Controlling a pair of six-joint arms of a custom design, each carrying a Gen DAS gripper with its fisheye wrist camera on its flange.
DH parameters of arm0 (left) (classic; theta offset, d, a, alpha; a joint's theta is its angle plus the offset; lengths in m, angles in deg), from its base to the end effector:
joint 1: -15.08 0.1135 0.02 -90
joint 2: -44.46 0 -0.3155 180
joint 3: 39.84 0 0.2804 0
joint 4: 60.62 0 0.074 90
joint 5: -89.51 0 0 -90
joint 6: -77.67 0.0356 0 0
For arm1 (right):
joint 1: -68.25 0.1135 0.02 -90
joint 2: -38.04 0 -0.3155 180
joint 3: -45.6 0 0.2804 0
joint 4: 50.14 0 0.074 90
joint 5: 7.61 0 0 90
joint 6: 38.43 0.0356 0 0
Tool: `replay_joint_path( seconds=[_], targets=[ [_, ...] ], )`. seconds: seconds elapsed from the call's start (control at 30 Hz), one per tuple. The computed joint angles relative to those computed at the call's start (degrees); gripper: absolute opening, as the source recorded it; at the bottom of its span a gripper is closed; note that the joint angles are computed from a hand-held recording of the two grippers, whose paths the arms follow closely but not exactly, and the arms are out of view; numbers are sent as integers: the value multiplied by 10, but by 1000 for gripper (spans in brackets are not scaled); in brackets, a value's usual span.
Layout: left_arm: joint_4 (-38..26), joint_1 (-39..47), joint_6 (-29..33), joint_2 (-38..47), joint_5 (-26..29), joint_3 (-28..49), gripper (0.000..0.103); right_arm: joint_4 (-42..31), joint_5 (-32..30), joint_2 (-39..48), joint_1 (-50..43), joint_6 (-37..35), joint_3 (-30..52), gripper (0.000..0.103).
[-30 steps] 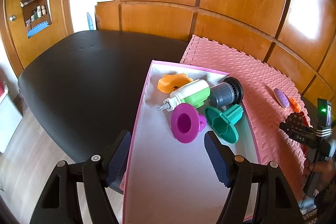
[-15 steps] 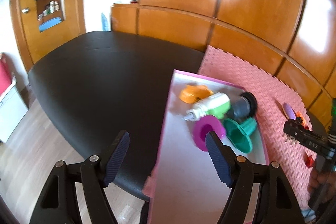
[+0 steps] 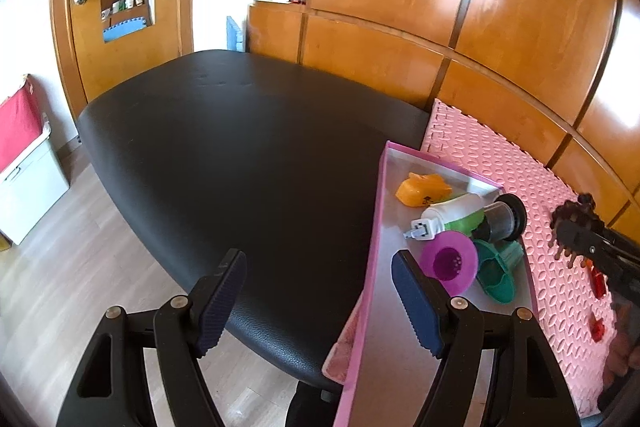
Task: Organize rigid objects
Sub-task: 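Carry the brown spiky brush into the box and release it with right gripper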
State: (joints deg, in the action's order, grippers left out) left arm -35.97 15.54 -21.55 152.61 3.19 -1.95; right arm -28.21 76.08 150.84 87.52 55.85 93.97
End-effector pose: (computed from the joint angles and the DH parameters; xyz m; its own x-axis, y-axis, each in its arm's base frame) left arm 0.2896 0.0000 0.0711 -0.7112 -0.1656 -0.6832 -0.0781 0.9844 -0.1574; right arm 0.3234 0.1172 0.0775 -0.6662 -0.1543 -0.7297 -0.3558 0.9256 0.1291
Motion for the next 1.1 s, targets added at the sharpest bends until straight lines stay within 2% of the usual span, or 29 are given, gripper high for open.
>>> replay_joint_path(
  seconds=[0.17,0.3,0.7,0.8,0.93,1.1],
  targets=[
    [5,30,-3,8,6,0,76,-39,-18,23,74,-41,59,54],
    [8,51,-6,16,10,4,76,-78,-7,64,118,-68,115,54],
    [12,65,-11,53,20,16,76,-178,88,200,156,-117,268,56],
    [10,64,-11,55,20,17,76,-170,98,210,156,-115,275,59],
    [11,63,-10,51,18,13,76,-186,67,200,146,-89,274,60],
    [14,54,-9,46,12,10,77,-150,38,171,132,-57,234,70]
  ],
)
